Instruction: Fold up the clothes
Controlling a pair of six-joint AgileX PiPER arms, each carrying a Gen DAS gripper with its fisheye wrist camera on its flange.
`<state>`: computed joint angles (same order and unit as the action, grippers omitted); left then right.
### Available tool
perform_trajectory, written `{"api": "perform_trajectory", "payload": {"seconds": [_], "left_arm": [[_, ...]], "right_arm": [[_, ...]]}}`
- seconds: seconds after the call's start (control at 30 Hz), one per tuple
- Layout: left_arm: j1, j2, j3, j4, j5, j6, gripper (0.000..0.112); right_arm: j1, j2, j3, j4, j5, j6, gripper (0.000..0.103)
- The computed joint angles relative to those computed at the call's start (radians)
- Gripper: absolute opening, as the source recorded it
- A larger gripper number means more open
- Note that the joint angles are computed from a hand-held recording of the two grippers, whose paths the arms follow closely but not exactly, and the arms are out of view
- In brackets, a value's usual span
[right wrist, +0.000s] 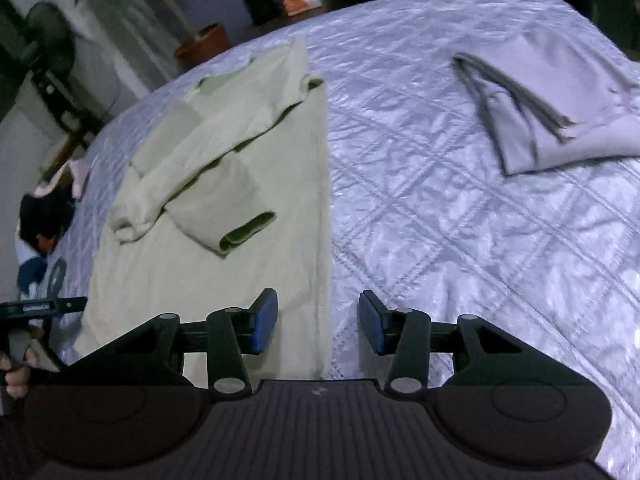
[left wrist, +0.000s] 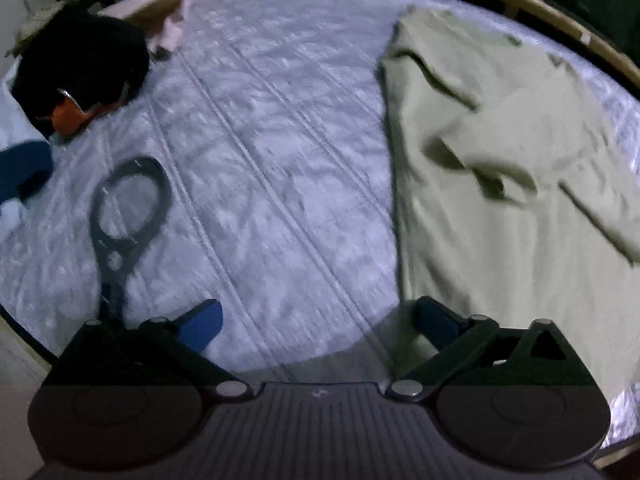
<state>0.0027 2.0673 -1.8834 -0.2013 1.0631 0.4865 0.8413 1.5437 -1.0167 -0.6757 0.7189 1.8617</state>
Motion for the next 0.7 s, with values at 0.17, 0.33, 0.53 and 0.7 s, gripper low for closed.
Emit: {"api": "perform_trajectory", "payload": {"seconds": [0.17,0.33,0.53,0.7], "left_arm": [[-0.007,-0.049,0.096,-0.003,-0.098,-0.016,0.103],[-0.014,-0.096,0.174,-0.003,-0.19,0.004,0.085],[-0.044,-0.147,0.261,0.16,-0.299,-0.101,0.086],[-0.049,-0.153,0.267,0.19,-0.29,-0.117,0.096]], "right_arm": [[0.001,0.029,-0.009,-0.032,-0.064,-0.094,0.068],[-0.016,0.06,-0.048,0.039,-0.087,-0.247,0.006],[-0.053,0.009,0.02,0.092,-0.19,-0.296,0.029],[-0.028,-0.025,0.045,0.102,-0.176,-0.3,0.046]]}}
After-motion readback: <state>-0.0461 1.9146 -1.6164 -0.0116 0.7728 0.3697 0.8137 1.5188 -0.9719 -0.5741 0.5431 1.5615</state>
